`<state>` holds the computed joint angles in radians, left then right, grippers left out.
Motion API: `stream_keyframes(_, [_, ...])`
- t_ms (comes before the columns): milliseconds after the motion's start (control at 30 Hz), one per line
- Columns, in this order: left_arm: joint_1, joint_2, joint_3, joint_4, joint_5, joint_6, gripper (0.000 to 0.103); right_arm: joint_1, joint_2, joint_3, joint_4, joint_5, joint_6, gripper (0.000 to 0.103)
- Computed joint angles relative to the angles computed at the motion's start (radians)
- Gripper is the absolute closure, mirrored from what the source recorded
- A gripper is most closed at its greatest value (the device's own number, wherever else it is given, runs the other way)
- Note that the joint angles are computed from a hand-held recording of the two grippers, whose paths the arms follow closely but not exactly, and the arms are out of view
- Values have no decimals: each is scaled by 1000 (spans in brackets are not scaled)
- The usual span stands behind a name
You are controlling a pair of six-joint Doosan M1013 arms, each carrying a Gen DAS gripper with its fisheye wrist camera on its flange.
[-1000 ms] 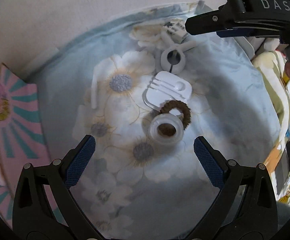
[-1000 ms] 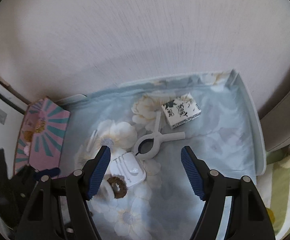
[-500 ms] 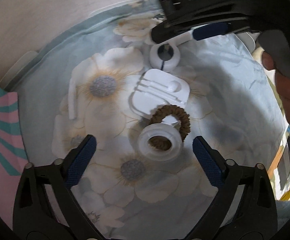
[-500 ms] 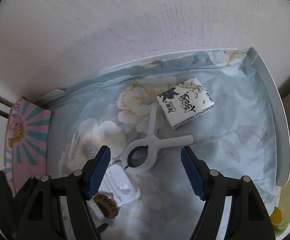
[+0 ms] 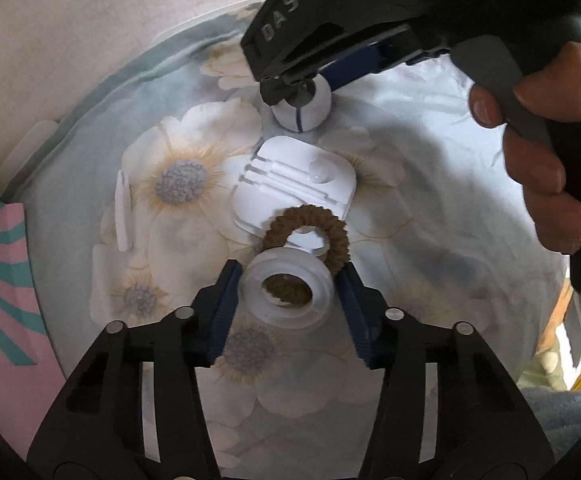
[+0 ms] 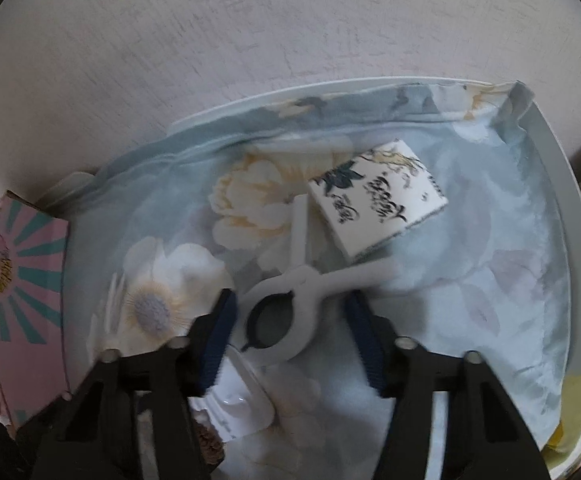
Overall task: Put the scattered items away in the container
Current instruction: 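Grasp the clear tape roll with the left tool while the right tool grasps the white plastic clip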
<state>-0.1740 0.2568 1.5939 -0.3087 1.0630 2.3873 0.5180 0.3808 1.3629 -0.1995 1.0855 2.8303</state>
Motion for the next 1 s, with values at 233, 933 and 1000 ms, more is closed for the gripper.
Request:
stream_keyframes(233, [26, 5, -10, -58, 54, -13, 63, -5, 0, -6, 31, -4, -1, 62])
stream_keyframes(933, [60, -24, -6, -109, 92, -11, 63, 23, 23, -54, -30, 104, -31, 62])
stream_keyframes(1000, [60, -27, -6, -106, 92, -14, 63, 24, 18, -48, -33, 100, -22, 62])
